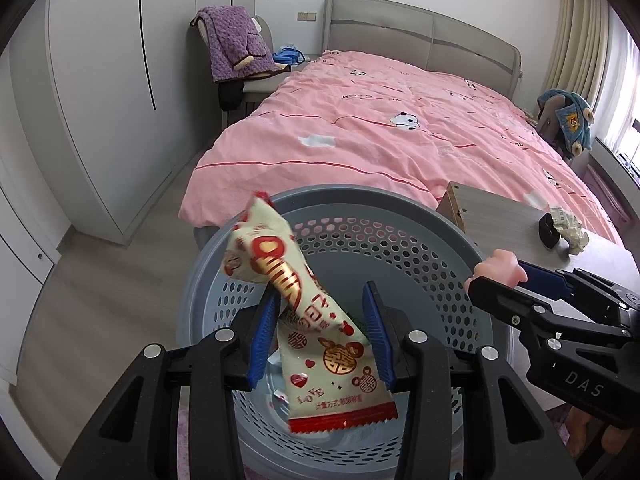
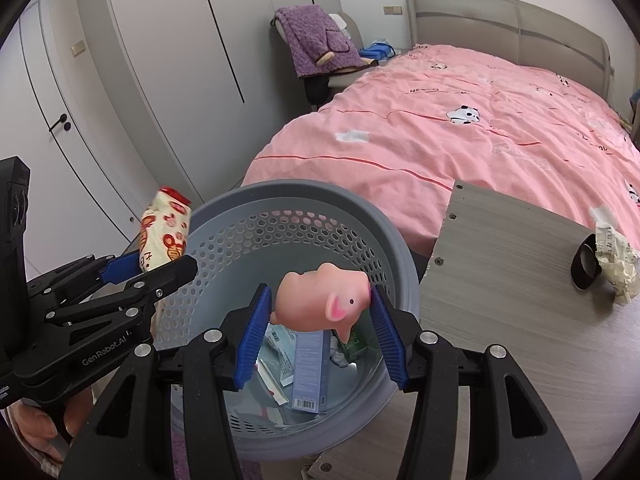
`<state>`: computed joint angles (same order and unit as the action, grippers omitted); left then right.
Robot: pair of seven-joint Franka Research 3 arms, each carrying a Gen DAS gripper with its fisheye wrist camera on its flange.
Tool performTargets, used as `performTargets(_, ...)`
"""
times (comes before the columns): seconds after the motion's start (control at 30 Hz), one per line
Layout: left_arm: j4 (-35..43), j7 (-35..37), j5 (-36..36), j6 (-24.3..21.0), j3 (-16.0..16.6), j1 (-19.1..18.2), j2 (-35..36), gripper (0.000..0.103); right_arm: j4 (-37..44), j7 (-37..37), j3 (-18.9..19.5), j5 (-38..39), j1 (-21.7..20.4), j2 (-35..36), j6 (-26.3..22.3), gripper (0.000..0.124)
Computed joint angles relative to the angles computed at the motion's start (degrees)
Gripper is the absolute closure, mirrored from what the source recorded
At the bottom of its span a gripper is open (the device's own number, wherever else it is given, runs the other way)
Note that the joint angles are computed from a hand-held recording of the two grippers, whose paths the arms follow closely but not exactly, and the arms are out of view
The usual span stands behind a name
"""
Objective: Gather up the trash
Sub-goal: 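Open both grippers over the basket to drop the pig toy and wrapper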
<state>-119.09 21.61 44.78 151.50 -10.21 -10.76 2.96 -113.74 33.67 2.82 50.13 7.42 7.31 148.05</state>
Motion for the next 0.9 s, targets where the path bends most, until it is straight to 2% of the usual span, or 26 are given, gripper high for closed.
performTargets(0.03,0.0,-0.2,0.2,-0.3,0.0,-0.1,-0.1,0.060,0.0,-0.3,0.0,0.4,-0.1,0.0,0.1,0.073)
performTargets(0.17,0.0,-1.1,1.0,-1.3,-0.1,-0.2,-0.3,0.045,-0.4,-1.6,0.2,2.0,0.0,-0.5,1.2,0.060)
performTargets(0.9,-1.4,-6.6,5.3,-7.2,-1.3,-0.3,-3.2,0.032,-1.1,-1.8,-0.1,2.3,0.3,-1.3,1.6,0.059)
